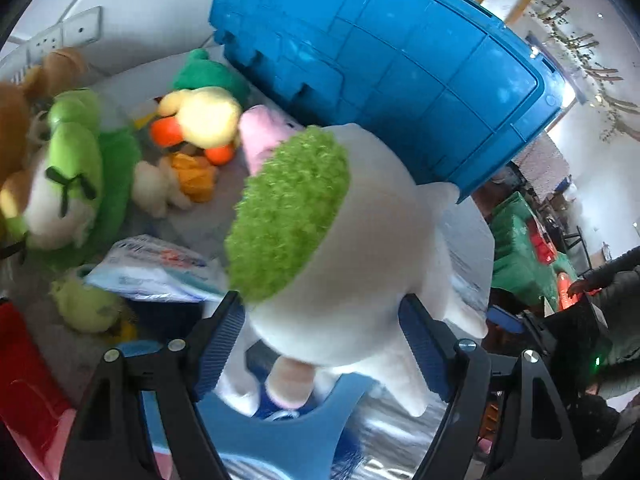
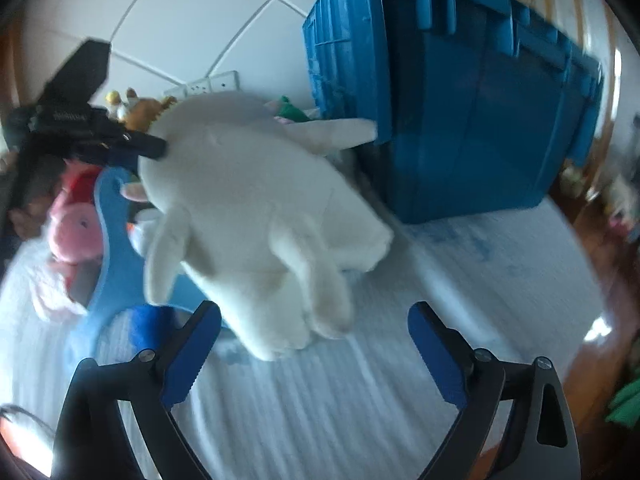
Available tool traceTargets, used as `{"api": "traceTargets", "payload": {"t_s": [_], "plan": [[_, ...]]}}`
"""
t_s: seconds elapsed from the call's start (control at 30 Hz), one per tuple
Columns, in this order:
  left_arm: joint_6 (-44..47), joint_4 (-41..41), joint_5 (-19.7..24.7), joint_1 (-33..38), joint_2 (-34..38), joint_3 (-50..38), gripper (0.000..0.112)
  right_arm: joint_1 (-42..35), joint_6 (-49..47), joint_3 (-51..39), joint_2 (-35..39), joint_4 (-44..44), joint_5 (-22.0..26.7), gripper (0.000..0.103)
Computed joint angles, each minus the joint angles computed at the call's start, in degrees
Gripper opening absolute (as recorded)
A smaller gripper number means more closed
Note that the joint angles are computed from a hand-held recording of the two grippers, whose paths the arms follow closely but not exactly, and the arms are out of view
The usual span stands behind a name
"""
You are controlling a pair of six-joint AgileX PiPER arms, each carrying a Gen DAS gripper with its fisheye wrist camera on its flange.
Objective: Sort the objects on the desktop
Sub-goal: 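Lift the white plush with both grippers toward the blue crate, then carry the white plush with both grippers up over the blue crate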
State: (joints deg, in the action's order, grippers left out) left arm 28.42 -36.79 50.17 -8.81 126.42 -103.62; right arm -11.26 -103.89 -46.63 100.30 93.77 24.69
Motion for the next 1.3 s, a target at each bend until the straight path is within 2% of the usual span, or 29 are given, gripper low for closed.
{"api": "traceTargets", "payload": {"t_s": [0.07,0.13,0.27,0.4,0.47,0.57,0.6,0.63,0.7,0.8,0.87,0.93,1.1,1.3], "plan": [[0.1,0.5,-0.9,-0.8,0.5,-1.0,0.079,-1.4,0.7,-1.3,2.4,4.1,2.4,0.095],[-0.6,1.1,-0.3,-1.2,1.3,-2.6,0.079,-1.1,3.8,-4.4,5.5,3.9,1.5,0.095],[0.8,1.6,1.2,-1.1,1.8,-3.8,0.079,0.7,15.4,-12.6,10.3,-11.0,0.0,0.095],[2.8,0.8,1.4,-0.6,1.5,-3.0,0.079,-0.2,22.9,-19.8,15.2,-22.2,6.0,0.094],[4.2,-0.1,1.4,-0.4,1.2,-2.3,0.079,-1.3,25.9,-22.0,16.5,-26.0,9.7,0.086],[4.4,0.1,1.7,-0.4,1.3,-2.4,0.079,-2.2,26.1,-23.0,16.3,-30.5,12.5,0.061],[4.5,0.1,1.8,-0.3,1.3,-2.4,0.079,-2.2,27.1,-23.5,16.4,-32.7,12.8,0.05],[4.5,0.1,2.0,-0.3,1.4,-2.6,0.079,-2.2,28.2,-24.0,16.4,-35.0,12.9,0.045],[4.7,-0.2,2.2,-0.3,1.5,-2.8,0.079,-2.0,30.9,-25.5,17.3,-39.5,12.7,0.045],[4.8,0.4,2.0,-0.4,1.4,-2.6,0.079,-2.3,31.0,-26.8,17.8,-40.0,13.5,0.044],[5.5,0.0,1.7,-0.5,1.1,-1.9,0.079,-1.4,31.3,-26.9,17.5,-41.5,13.4,0.02],[4.7,1.7,0.6,-1.1,0.8,-1.5,0.073,0.1,32.7,-26.1,16.7,-43.9,11.5,0.019],[5.6,-0.6,0.4,-0.3,0.1,-0.1,0.058,1.0,32.9,-22.9,13.8,-43.3,9.0,0.017],[7.7,-4.4,0.8,0.6,-1.9,2.5,0.049,0.9,33.0,-20.0,10.6,-42.2,7.7,0.017]]}}
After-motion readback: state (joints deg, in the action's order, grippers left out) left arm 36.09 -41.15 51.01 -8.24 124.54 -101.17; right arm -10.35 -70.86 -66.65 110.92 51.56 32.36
